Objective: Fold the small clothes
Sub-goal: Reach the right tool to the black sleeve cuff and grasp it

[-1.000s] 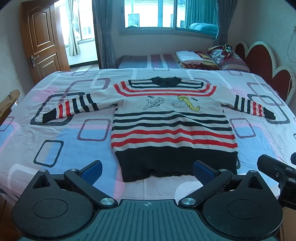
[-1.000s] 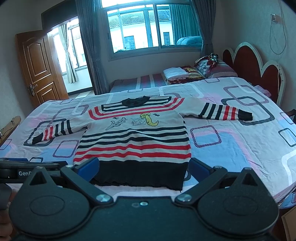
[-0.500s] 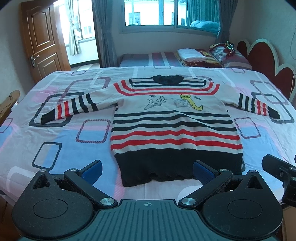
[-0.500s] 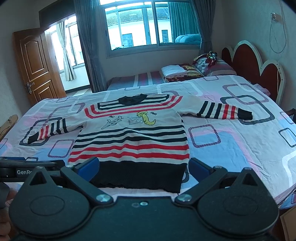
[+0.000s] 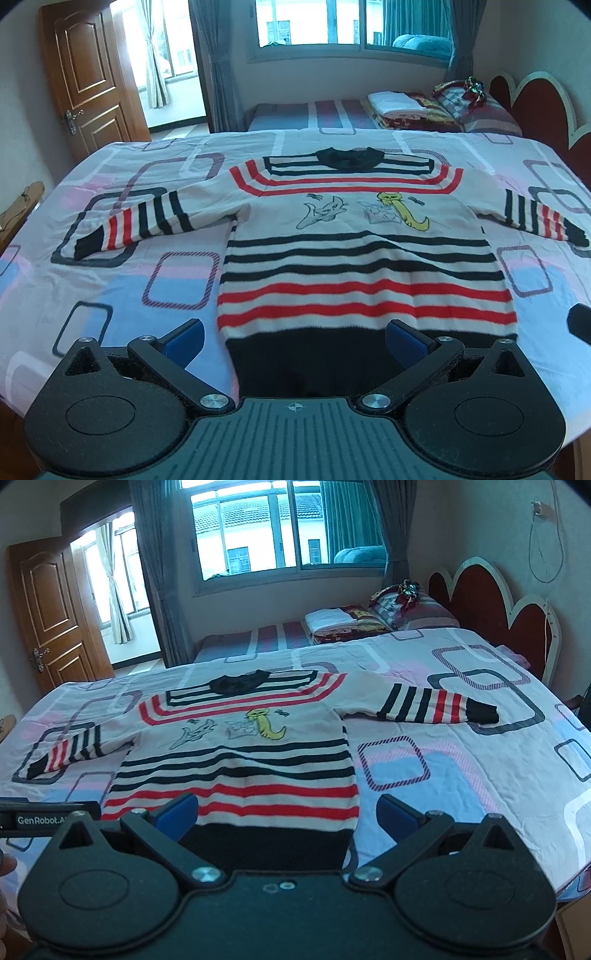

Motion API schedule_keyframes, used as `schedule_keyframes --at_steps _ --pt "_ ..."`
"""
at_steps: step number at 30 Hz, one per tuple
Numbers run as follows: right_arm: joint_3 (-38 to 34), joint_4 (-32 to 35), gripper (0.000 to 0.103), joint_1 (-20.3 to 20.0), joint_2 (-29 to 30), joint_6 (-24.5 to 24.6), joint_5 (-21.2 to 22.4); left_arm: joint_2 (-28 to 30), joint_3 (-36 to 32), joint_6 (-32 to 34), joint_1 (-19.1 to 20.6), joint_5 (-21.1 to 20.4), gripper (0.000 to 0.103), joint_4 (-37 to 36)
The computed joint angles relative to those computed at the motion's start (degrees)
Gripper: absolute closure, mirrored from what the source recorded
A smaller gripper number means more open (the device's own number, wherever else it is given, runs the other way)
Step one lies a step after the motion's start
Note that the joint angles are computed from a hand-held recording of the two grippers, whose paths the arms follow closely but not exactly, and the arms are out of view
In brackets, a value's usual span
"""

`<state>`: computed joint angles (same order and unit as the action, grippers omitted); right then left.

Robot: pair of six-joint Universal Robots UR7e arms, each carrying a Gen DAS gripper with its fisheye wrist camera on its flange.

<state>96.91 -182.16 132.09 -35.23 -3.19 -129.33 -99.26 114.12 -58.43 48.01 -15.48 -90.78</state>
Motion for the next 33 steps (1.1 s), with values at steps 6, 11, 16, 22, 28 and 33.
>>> schedule_keyframes --at_steps 6,11,16,22,28,33 --pt "-3.75 0.03 0.001 -3.14 2.22 -1.85 0.15 7.06 -1.86 15.23 5.00 -0.04 0.000 -19.92" --pt "-8.01 1.43 0.001 -6.09 4.41 -3.01 -0.13 13.88 -5.20 26.11 8.47 -0.46 0.000 -34.12" --pt "-12.20 3.52 0.001 -8.77 6.32 -3.84 -0.35 20.43 -9.83 33.14 11.63 -1.45 0.000 -43.25" --pt "-17.15 5.52 0.001 -12.11 8.47 -4.62 -0.12 27.86 -16.28 40.64 15.18 -5.81 0.000 -52.01" --pt "-22.69 7.43 0.007 -15.63 11.02 -5.10 0.10 35.74 -24.23 46.51 17.84 -8.85 0.000 -54.19" --pt "-28.65 10.63 0.014 -18.58 13.36 -3.72 -0.16 42.29 -32.21 48.74 19.64 -11.10 0.000 -53.67"
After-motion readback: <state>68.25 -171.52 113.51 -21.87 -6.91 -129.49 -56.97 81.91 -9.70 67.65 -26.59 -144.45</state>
